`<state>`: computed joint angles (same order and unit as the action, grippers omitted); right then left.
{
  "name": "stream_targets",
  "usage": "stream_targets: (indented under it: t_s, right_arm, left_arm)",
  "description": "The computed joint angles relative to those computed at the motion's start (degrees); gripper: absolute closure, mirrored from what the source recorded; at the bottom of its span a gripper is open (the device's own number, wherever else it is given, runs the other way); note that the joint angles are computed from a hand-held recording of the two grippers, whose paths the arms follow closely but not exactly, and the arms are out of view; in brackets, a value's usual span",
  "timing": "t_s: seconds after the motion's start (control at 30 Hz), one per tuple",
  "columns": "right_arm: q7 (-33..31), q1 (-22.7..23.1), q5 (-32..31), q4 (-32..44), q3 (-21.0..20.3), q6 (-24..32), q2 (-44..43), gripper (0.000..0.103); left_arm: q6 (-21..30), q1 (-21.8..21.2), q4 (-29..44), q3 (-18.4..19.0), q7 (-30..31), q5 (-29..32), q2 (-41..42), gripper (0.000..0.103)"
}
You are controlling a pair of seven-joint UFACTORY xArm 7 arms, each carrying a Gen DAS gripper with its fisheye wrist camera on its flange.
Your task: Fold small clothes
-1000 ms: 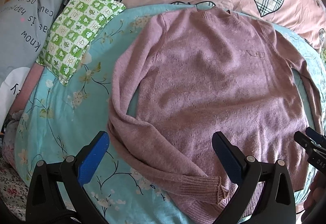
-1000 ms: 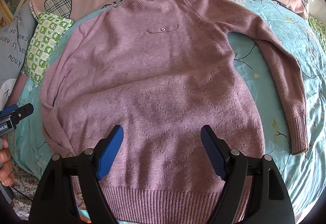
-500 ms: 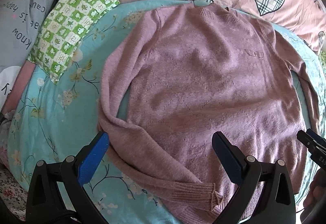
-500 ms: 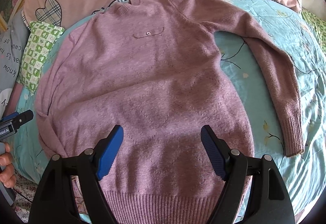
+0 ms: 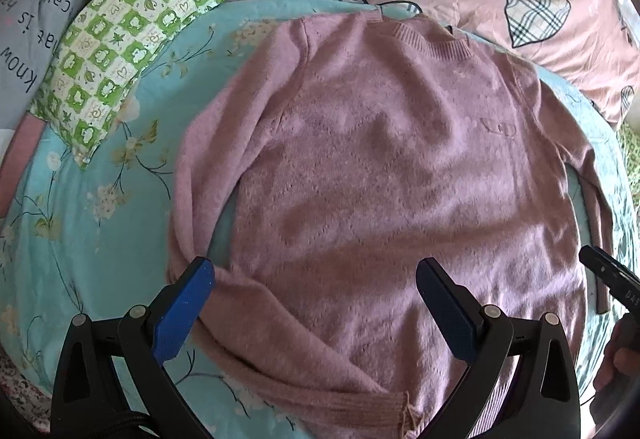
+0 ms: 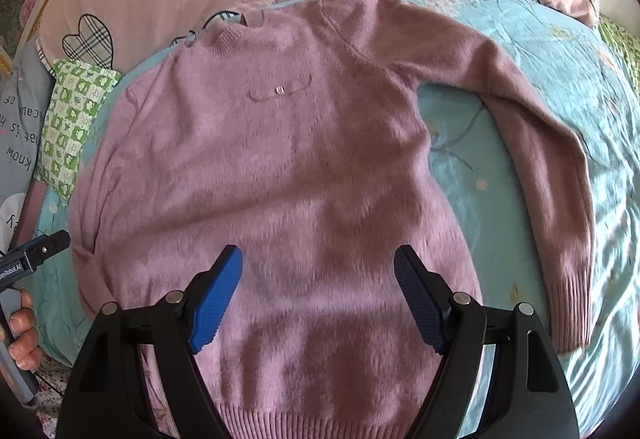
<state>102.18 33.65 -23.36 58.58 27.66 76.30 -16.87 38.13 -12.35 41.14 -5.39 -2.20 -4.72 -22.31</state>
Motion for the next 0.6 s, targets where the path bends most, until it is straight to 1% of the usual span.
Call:
stream_targets:
  t_s: [0.1, 0.17, 0.33, 0.4, 0.47, 0.6]
  right_arm:
    - [-2.7, -0.7, 0.0, -1.1, -1.7, -2.4, -0.9, 0.024]
    - [-4.8, -1.4, -0.2, -1.4, -2.4, -3.3, -1.0, 0.024]
    - [-9.3, -3.8, -0.1, -2.4, -4.1, -6.6, -2.1, 0.024]
    - [-11.5, -4.9, -0.6, -2.3, -4.6, -7.0, -2.2, 0.024]
    - [-14.1, -6.1, -0.9, -2.3, -5.4, -8.0, -2.5, 0.024]
    - [-20.3, -9.0, -1.9, -1.6, -7.4, -9.6, -2.8, 0.024]
  left_arm:
    - [1.2, -1.0, 2.8, 2.0, 2.6, -4.0, 3.4, 0.002]
    - [1.7, -0.9, 4.4, 2.2, 3.4, -5.2, 5.2, 0.002]
    - [0.5, -0.5, 7.3, 2.2, 4.7, -7.8, 8.5, 0.002]
    - [0.2, 0.0, 8.4, 2.0, 4.7, -7.7, 9.6, 0.002]
    - [-0.8, 0.4, 10.2, 1.4, 4.8, -6.3, 11.5, 0.002]
    - [-1.6, 0.8, 16.6, 1.6, 8.3, -6.9, 17.1, 0.002]
